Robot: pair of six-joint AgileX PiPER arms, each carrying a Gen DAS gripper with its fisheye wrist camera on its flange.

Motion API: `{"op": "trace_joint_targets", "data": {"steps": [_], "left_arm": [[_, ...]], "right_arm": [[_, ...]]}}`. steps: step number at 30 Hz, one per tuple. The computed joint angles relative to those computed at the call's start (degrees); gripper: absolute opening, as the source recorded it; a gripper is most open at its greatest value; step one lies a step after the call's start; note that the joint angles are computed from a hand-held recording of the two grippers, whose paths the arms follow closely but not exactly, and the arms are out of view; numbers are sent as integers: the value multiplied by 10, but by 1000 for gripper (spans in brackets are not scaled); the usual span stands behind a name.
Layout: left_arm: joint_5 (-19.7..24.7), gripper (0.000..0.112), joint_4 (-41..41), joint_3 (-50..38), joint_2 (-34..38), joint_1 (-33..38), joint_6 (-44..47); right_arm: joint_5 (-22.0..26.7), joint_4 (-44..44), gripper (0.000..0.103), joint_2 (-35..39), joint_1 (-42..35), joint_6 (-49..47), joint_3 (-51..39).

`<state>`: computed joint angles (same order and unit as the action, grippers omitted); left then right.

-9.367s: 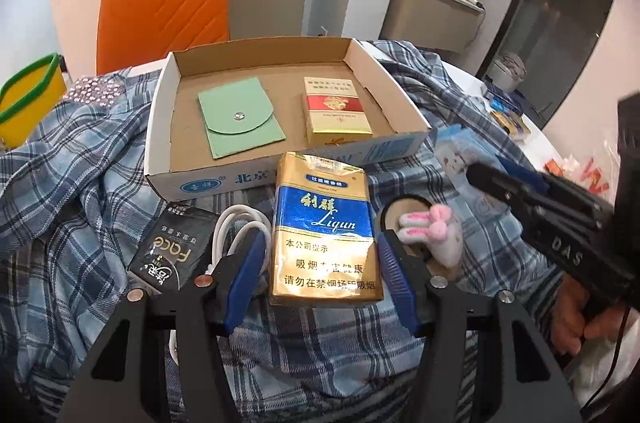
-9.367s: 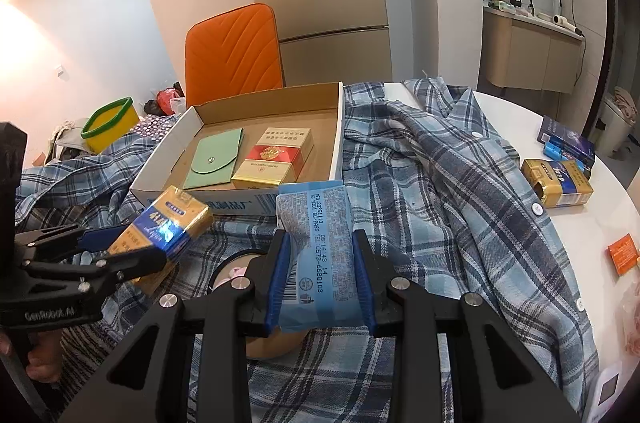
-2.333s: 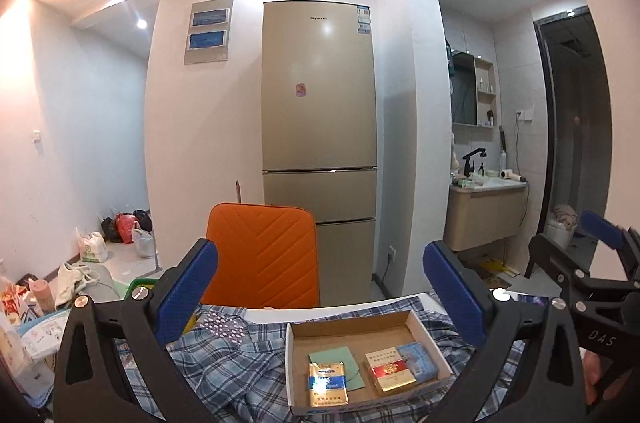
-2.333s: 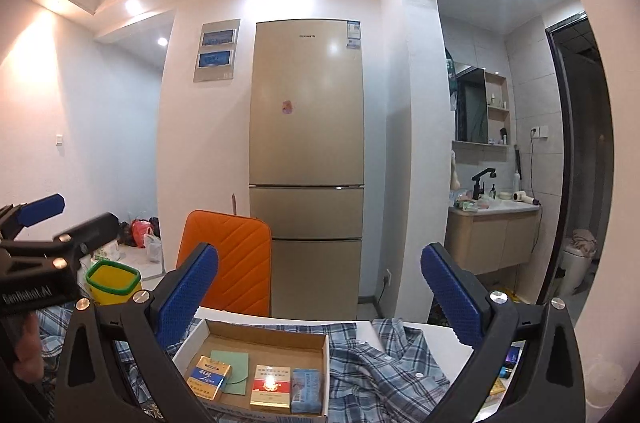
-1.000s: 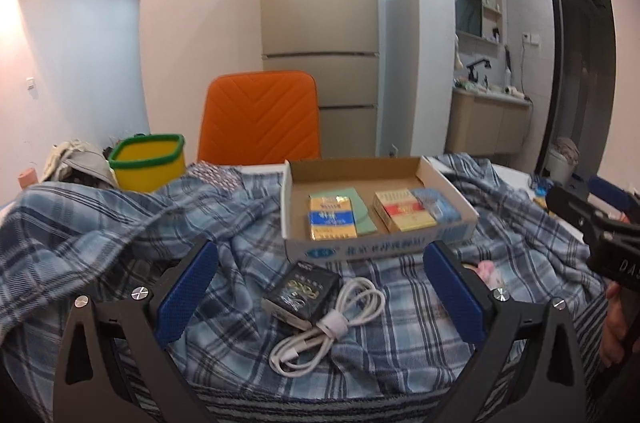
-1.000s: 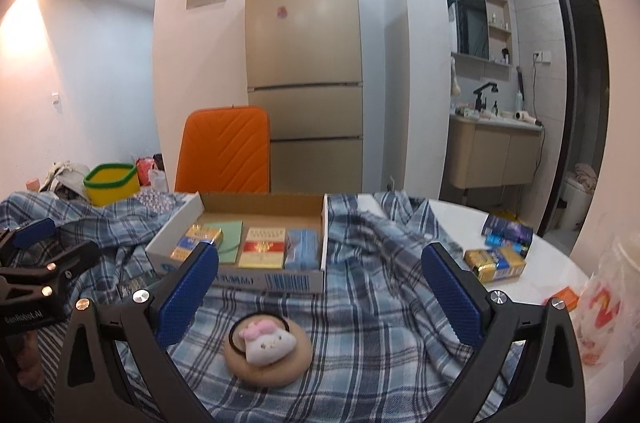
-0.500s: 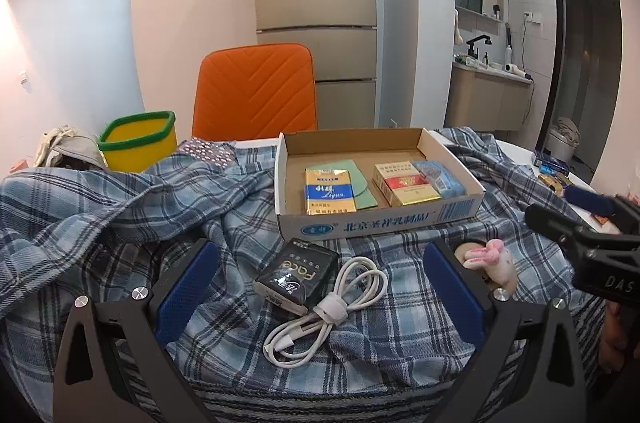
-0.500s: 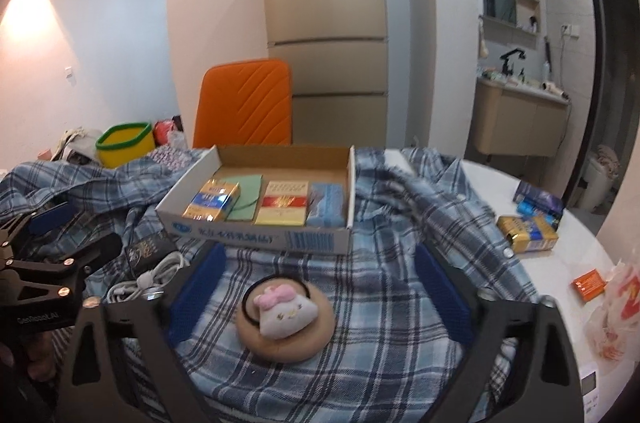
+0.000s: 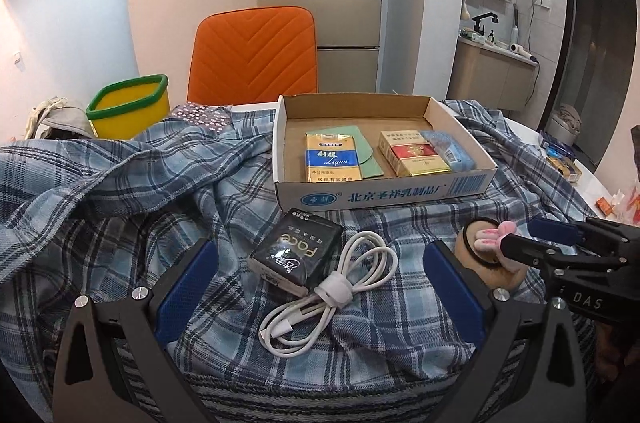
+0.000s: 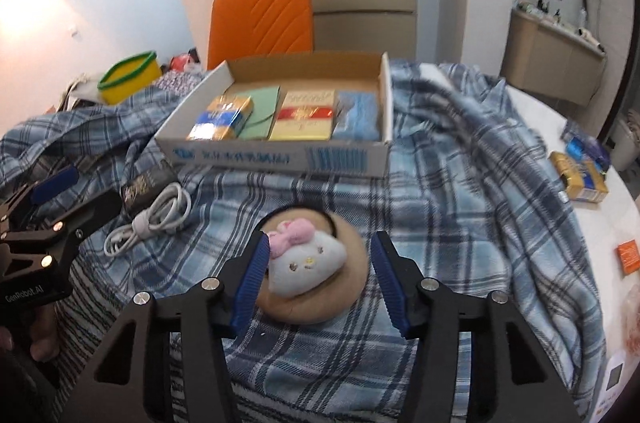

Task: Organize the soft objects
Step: 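Lower the right gripper onto the pink bunny figure and grasp it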

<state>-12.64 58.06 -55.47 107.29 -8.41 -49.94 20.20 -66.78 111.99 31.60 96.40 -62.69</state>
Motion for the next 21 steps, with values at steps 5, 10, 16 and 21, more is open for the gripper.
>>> {"op": "trace_joint_targets", "data": {"steps": [5, 10, 16, 21], "left_arm": [[1, 102, 29, -4, 2, 1, -26], [-1, 102, 10, 0, -1, 1, -7], [-1, 102, 10, 0, -1, 1, -7], [1, 102, 14, 0, -2, 0, -9]], "right_arm": [[-7, 16, 39, 1, 0, -22, -1], [-4, -37, 21, -11, 5, 33, 13], [19, -80, 21, -19, 15, 85, 22], [24, -53, 56, -15, 16, 54, 14]]}}
